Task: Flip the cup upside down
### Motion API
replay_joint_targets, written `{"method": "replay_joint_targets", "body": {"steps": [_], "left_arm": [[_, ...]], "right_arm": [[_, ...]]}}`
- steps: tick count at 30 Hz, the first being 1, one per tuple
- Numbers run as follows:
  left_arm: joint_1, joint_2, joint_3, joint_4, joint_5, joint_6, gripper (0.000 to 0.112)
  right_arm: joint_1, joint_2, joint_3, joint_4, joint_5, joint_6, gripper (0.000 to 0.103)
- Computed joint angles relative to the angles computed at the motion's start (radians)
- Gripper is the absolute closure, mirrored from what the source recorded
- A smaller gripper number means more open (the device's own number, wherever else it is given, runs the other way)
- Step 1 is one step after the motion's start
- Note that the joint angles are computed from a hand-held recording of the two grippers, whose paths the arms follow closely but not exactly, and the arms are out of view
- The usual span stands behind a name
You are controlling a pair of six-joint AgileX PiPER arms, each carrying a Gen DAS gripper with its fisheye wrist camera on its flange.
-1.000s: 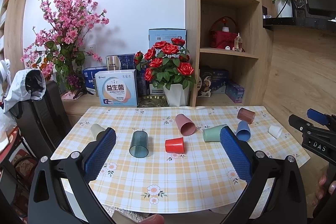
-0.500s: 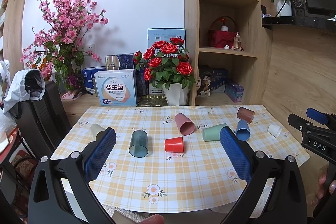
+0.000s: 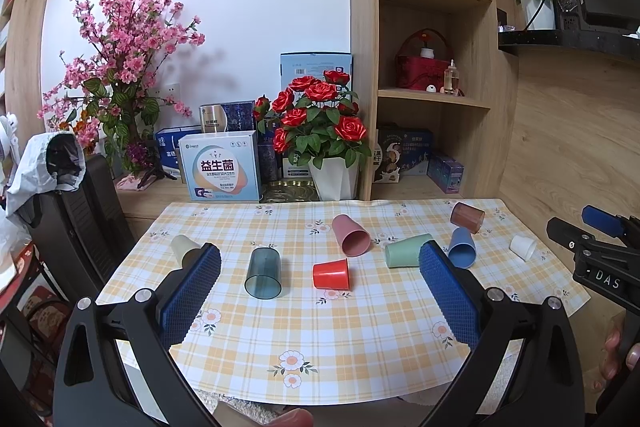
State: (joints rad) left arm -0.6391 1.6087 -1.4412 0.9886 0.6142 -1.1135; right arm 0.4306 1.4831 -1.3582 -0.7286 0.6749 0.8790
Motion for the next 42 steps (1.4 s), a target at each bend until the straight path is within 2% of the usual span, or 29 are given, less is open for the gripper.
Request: {"method": "replay_joint_targets", "body": {"steps": [20,24,26,29,33,37,40,42], "left_arm": [[-0.023,0.016,0.000,0.022,0.010,-0.032,0.015],[-0.025,0.010,0.028,0.049,-0.024,-0.077,0.015],[-0.023,0.020,0.021,0.038,-0.008,-0.068,0.015],[0.010,0.034,0.004,-0.038,-0.018,-0.010,0.015],[0.084,0.105,-0.057,-0.201,-0.031,0.124,0.015],[0.150,0.171,-0.082,-0.217,-0.095,0.174,0.015],[0.215,0.238,-0.157,-0.381,-0.116,0.333,0.015],[0.253,0.275,-0.197,-0.500,-0.148,0.425,0.015]], "right_arm": [[-0.006,0.003,0.009,0.027,-0.013,-0.013,0.033],[-0.051,0.009,0.017,0.124,-0.049,-0.077,0.033],[-0.094,0.020,0.015,0.218,-0.072,-0.146,0.033],[-0.168,0.054,-0.002,0.370,-0.091,-0.267,0.033],[-0.247,0.145,-0.066,0.459,-0.070,-0.367,0.033],[-0.340,0.251,-0.178,0.621,-0.029,-0.520,0.033],[-0.409,0.336,-0.274,0.726,0.003,-0.596,0.033],[-0.456,0.422,-0.379,0.797,0.067,-0.648,0.033]]}}
